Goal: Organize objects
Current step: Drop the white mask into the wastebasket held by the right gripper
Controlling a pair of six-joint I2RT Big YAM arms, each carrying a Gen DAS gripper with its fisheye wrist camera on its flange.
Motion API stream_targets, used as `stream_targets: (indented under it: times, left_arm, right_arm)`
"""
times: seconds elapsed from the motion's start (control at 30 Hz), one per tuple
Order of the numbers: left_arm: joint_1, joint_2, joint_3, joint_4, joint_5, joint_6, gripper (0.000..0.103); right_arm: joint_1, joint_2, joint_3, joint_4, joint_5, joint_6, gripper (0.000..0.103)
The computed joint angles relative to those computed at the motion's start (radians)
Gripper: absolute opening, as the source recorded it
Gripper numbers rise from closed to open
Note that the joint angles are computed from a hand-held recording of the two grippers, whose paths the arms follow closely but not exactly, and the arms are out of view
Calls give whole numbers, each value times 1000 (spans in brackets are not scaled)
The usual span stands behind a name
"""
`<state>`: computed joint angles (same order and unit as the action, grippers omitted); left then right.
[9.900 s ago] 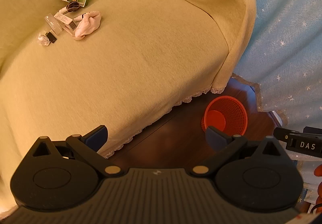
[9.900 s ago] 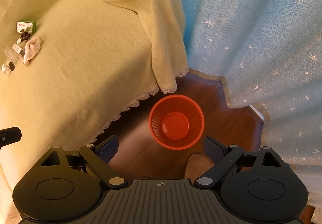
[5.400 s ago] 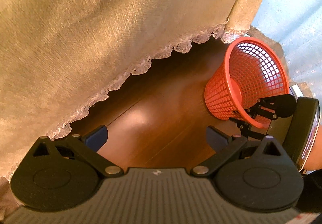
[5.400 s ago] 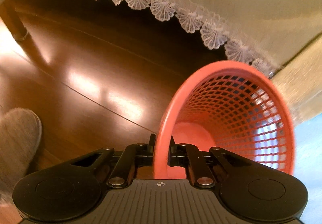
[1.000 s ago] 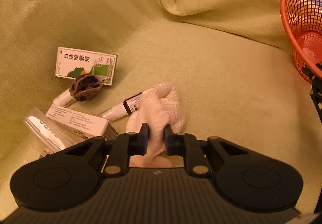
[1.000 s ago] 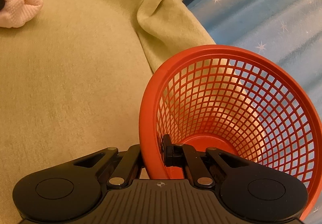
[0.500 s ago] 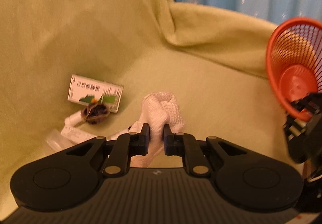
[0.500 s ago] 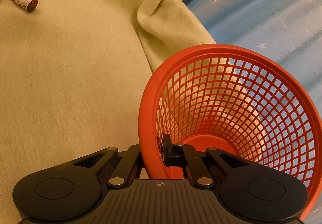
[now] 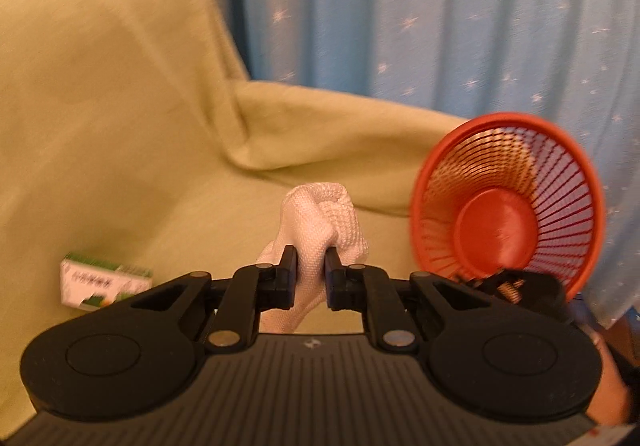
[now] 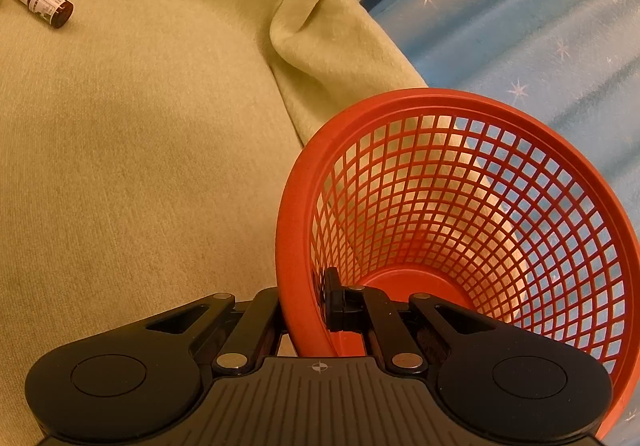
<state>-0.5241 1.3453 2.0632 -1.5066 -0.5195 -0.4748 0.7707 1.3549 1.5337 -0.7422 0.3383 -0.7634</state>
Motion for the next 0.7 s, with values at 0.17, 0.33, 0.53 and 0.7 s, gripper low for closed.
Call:
stream_targets:
  times: [0.17,0.33,0.53,0.7]
  left_arm:
    - [4,72,94,44,89,84,11]
    - [4,171,200,93,203,152,11]
    - [10,241,248,172,265,153,29]
    - [28,156,156,170,181,117,29]
  right_arm:
    - [4,1,-1,2,4,2,0]
    - [3,7,5,3,1,13,0]
    - [0,25,27,-10,-6,27,0]
    - [-2,36,43,-12,0,48,0]
